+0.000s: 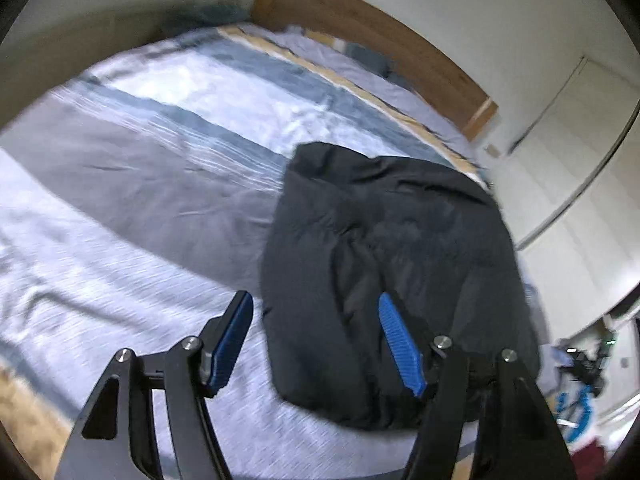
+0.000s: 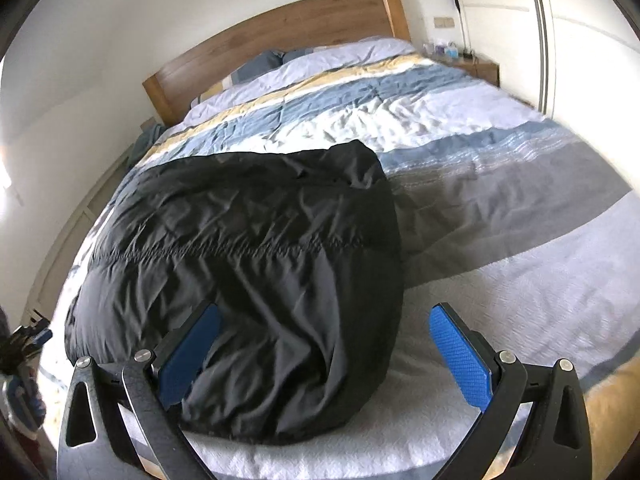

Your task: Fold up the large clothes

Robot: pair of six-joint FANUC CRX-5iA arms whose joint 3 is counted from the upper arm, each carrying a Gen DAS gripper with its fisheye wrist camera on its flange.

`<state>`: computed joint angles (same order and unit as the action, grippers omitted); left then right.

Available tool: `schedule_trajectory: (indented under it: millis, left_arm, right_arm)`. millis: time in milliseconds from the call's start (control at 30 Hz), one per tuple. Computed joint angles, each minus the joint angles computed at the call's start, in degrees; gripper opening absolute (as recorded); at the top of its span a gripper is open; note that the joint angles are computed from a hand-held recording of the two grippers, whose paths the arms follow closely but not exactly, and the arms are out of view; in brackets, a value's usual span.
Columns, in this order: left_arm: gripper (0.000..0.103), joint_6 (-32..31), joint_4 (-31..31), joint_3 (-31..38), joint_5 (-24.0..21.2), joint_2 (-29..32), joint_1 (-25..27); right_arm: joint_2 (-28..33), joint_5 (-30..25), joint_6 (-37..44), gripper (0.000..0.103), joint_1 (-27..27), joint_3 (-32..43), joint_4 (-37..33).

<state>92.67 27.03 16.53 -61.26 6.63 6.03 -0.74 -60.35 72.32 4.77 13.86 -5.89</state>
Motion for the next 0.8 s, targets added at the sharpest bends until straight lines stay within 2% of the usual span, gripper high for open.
schedule_trajectory:
  millis: [167, 267, 400, 467, 567, 667, 733, 800]
  left_arm:
    - [0.064, -3.26, 10.53, 4.74, -4.25, 9.66, 1.25]
    - [0.064, -3.96, 12.34, 9.40, -6.38, 14.98, 1.15]
    - [0.066, -6.12, 18.53, 12.66, -10.14, 21.47, 1.66]
    - [0.074, -6.97, 20.69, 12.61, -11.30, 22.97, 1.93]
    - [0.075, -8.57, 27.27, 10.74, -14.34, 25.58, 2.40]
    - [0.078, -10.70, 34.81, 5.52, -14.02, 25.97, 2.26]
    - [0.080, -12.56, 39.18, 3.31, -14.09, 26.21, 1.52]
    - [0.083, -14.20, 40.41, 3.13, -14.57, 26.52, 0.73]
  right_arm:
    - [6.61, -5.85, 3.45, 0.103, -5.67, 7.83, -11.07]
    - [10.97, -9.37, 3.86, 0.103, -8.67, 12.08, -16.50]
    - [15.67, -12.43, 3.40, 0.103, -10.47, 15.48, -18.82]
    - [18.43, -15.38, 4.02, 0.103, -12.54, 17.61, -23.79]
    - [22.44, -20.15, 6.25, 0.103, -16.60, 19.97, -35.59]
    - [23.90, -20.48, 9.84, 0.103, -17.04, 20.57, -39.22]
    - [26.00, -23.73, 11.93, 0.103, -17.84, 23.20, -44.74]
    - [27.77, -26.53, 14.83, 0.103, -17.43, 25.46, -48.19]
